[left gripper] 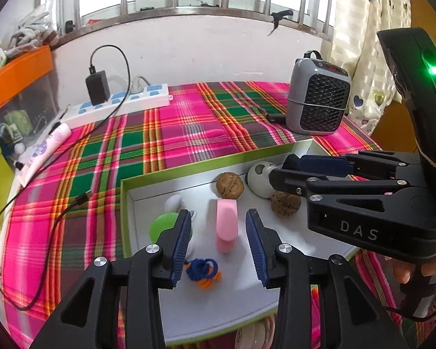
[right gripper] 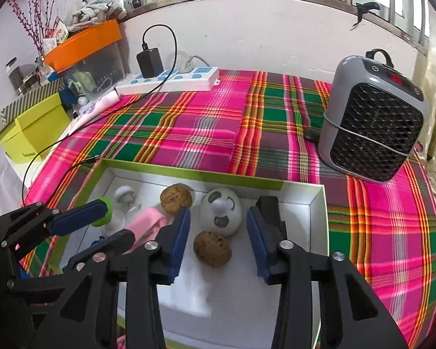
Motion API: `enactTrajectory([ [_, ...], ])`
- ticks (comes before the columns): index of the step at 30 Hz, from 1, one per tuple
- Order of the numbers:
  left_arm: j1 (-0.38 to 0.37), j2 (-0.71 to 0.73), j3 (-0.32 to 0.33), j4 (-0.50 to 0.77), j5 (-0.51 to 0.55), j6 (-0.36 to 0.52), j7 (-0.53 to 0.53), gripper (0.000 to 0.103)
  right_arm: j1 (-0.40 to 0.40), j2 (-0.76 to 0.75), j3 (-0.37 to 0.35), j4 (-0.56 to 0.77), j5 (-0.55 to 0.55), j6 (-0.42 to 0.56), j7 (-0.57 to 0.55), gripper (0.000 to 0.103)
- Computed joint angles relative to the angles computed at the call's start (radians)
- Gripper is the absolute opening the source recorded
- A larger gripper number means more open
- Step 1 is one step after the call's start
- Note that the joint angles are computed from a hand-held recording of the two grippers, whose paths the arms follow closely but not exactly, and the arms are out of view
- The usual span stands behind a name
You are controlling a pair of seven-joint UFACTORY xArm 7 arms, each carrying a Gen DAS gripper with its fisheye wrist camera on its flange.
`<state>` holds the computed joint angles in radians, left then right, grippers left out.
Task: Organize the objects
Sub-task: 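Open the left tool to release the pink clip while the right tool releases the toy, then withdraw both tools from the box toward the items in front of it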
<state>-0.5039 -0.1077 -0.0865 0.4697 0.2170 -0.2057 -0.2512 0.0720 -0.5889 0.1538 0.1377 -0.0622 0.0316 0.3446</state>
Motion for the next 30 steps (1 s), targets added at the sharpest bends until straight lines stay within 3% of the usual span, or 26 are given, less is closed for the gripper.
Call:
enactTrajectory([
  [2,0.014,-0.025,-0.016,-0.021,-0.011,-0.001,0.008,0.038,0.001,-0.03,0.014,-0.011,0.003,0.013,0.016,0.042],
  [7,-0.036,-0.078,0.035,-0.063,-0.007,0.001,0.003,0.038,0.021,-0.115,0.031,-0.048,0.006,0.046,0.059,0.042],
  [9,-0.008,-0.106,0.002,-0.085,-0.03,-0.005,0.011,0.038,0.034,-0.152,0.038,-0.064,0.005,0.061,0.077,0.042],
  [21,-0.049,-0.232,0.035,-0.197,-0.066,-0.001,0.035,0.038,0.13,-0.394,0.079,-0.157,-0.018,0.188,0.207,0.042],
  [27,-0.025,-0.293,0.001,-0.254,-0.093,-0.001,0.036,0.039,0.18,-0.463,0.103,-0.185,-0.037,0.234,0.285,0.042],
  [30,-0.05,-0.32,0.031,-0.282,-0.095,0.0,0.036,0.039,0.209,-0.506,0.111,-0.204,-0.048,0.261,0.322,0.042],
])
